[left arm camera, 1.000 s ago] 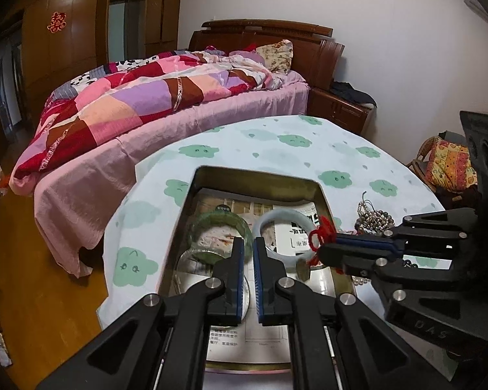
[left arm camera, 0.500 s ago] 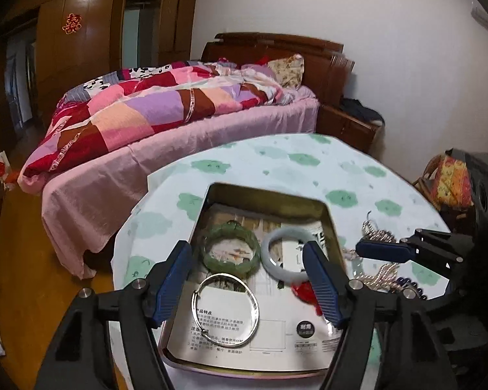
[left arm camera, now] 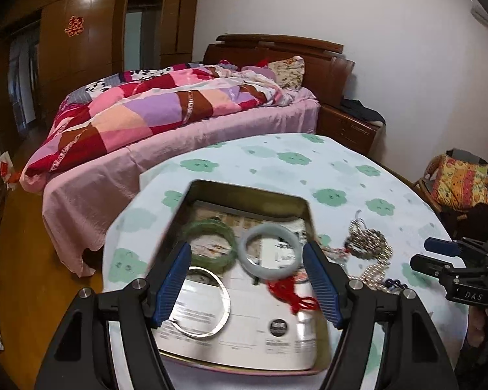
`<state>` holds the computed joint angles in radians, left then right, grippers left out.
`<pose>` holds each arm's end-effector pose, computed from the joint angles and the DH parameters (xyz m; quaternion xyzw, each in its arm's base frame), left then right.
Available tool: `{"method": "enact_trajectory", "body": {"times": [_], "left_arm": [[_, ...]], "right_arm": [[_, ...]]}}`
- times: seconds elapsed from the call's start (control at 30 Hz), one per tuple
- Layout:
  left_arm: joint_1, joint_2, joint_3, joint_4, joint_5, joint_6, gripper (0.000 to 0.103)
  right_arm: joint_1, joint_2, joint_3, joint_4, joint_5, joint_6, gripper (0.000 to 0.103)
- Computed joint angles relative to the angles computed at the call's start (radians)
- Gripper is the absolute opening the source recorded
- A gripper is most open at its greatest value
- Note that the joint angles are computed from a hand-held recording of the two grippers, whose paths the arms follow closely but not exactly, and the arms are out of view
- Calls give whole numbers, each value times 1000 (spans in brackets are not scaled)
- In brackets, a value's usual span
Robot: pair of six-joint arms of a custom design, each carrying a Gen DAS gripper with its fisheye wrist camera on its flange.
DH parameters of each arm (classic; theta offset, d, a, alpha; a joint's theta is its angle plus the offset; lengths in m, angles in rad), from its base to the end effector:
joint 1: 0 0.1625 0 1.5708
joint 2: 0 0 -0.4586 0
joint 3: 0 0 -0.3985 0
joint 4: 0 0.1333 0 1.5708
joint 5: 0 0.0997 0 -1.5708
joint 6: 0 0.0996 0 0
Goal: Organize jewelry
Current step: 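Move the left tool to the pearl strand and close on it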
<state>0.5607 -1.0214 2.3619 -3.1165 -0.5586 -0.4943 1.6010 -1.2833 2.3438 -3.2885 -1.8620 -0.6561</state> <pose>-0.2558 -0.4178 0.1343 0.1739 0.8539 -0.3949 0.2909 0.1186 -0.4585 0.2399 0.2710 -0.8976 0.2615 0.2290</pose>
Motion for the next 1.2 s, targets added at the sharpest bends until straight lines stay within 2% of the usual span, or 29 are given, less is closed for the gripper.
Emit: {"method": "enact_trajectory", "body": {"times": [0.13, 0.3, 0.53, 0.63, 0.67, 0.73, 1.03, 1.1, 1.17, 1.2], "left_arm": [[-22, 28, -1, 0, -13, 4, 71], [-49, 70, -10, 16, -13, 14, 71], [-70, 153, -65, -22, -87, 129, 71], [-58, 194, -103, -36, -135, 185, 70], [-51, 203, -116, -24, -148, 193, 62], [-32, 220, -144, 18, -182, 197, 52], [14, 270, -218, 129, -240, 204, 52], [28, 273, -223, 115, -258, 205, 43], [37, 271, -228, 125, -274, 207, 15], [40, 270, -231, 134, -278, 209, 11]], "right_arm": [[-37, -41, 42, 5, 1, -9, 63], [-66, -54, 71, -8, 7, -32, 55], [-90, -50, 78, -31, 22, -33, 54], [-106, -58, 84, -46, 38, -25, 54], [-112, -62, 86, -50, 42, -23, 54], [-121, -67, 90, -62, 45, -22, 54], [-136, -74, 107, -98, 71, -35, 54], [-134, -72, 111, -107, 72, -43, 54], [-134, -70, 113, -113, 72, -48, 54], [-133, -66, 113, -116, 71, -48, 54]]}}
